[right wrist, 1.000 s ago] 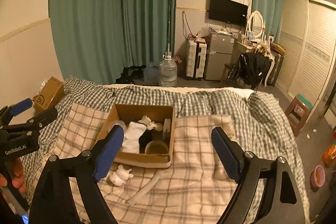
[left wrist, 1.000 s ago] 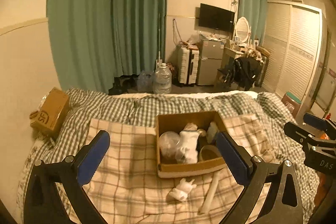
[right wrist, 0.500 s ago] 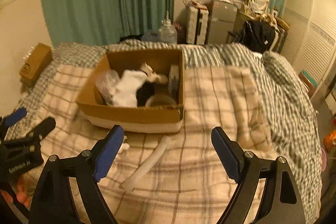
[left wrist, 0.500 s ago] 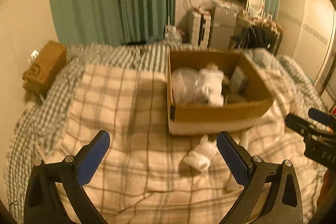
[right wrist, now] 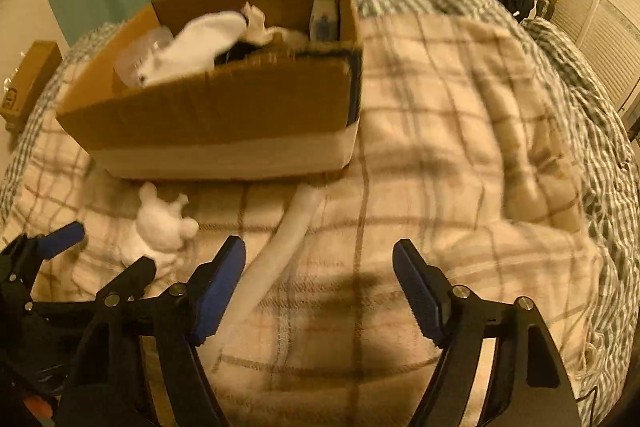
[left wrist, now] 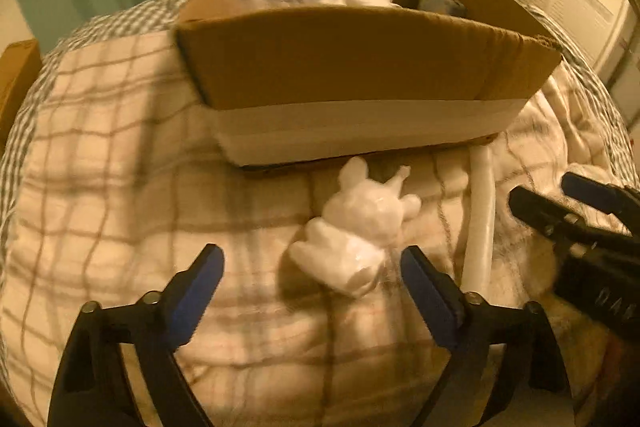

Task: Organize objects
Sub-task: 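Grasp the white bear figurine with the left tool while the right tool grasps the white plastic tube, then lower the bear figurine and tube into the box and open both tools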

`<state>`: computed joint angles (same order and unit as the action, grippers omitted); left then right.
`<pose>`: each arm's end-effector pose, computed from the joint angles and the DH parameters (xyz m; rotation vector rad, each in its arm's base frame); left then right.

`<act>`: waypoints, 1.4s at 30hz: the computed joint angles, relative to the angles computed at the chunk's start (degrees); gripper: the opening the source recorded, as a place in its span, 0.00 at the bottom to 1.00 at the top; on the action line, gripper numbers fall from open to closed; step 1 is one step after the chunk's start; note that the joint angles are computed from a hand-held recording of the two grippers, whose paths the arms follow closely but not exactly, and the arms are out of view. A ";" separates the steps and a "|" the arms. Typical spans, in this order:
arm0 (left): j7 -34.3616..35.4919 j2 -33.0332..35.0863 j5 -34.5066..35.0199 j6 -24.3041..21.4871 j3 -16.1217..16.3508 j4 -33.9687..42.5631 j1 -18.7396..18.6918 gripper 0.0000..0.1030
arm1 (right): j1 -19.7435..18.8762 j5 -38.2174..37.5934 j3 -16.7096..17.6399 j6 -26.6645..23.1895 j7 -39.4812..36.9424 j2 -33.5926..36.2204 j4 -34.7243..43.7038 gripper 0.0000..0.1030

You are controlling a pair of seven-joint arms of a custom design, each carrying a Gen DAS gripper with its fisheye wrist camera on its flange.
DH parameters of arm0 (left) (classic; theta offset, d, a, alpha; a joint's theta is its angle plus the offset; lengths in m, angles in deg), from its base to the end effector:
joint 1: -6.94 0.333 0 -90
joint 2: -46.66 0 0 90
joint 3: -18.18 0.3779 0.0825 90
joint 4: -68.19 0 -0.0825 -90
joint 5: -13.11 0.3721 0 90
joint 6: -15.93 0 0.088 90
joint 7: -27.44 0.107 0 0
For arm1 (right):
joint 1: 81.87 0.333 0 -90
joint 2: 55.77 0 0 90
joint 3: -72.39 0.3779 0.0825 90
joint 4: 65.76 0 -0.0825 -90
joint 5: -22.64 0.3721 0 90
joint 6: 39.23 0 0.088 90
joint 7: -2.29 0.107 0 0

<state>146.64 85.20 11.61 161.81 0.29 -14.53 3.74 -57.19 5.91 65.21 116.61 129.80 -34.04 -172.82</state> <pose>0.7527 -0.2191 0.4113 -1.1381 2.6152 -0.6494 0.6459 0.2257 0.4295 -1.8355 2.0102 -0.4913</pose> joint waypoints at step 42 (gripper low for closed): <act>0.44 -7.75 -11.51 -5.63 -0.61 -4.48 6.08 0.54 | 1.52 2.00 1.98 -0.94 -5.83 -1.46 -0.78 0.10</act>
<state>147.09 77.45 0.10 156.18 -0.32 -19.01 9.82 -55.66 7.91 67.19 115.67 123.97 -35.49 -173.59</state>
